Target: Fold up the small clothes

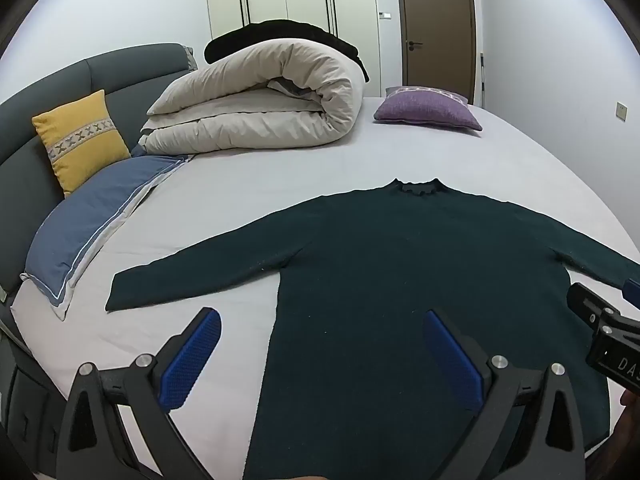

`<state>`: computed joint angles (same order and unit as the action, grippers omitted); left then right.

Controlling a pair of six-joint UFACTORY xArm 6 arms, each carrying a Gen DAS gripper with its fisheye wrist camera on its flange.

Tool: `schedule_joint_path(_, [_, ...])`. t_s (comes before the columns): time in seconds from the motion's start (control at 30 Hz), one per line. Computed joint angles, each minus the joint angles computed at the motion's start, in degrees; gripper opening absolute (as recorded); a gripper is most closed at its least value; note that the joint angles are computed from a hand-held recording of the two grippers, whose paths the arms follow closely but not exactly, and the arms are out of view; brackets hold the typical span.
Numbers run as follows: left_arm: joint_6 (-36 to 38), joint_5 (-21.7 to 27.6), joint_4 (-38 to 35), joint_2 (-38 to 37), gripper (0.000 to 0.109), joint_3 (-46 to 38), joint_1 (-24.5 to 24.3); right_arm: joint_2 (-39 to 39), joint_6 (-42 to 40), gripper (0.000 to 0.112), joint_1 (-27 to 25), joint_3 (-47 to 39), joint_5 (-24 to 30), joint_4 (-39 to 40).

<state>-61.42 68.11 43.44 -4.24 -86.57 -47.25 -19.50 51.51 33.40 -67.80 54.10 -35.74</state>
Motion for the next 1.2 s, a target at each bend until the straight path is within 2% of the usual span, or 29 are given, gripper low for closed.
schedule_joint_path(0.2, [0.62, 0.90, 0.28, -0.62, 0.103, -0.74, -0.07, -0.57, -0.73, 0.103, -0.27, 0.18, 0.23, 0.38])
schedule_joint_path(0.37, [-0.54, 0.91, 1.16, -1.08, 0.103, 0.12, -0.66, -0.90, 0.97, 0.103, 1.52, 0.38, 1.48, -1.16])
schedule_joint_path(1.2, [-0.47, 1.03, 1.03, -2.15, 0.103, 0.47, -0.32, 0.01, -1.11, 0.103, 0.73, 0.60, -0.24, 0.86])
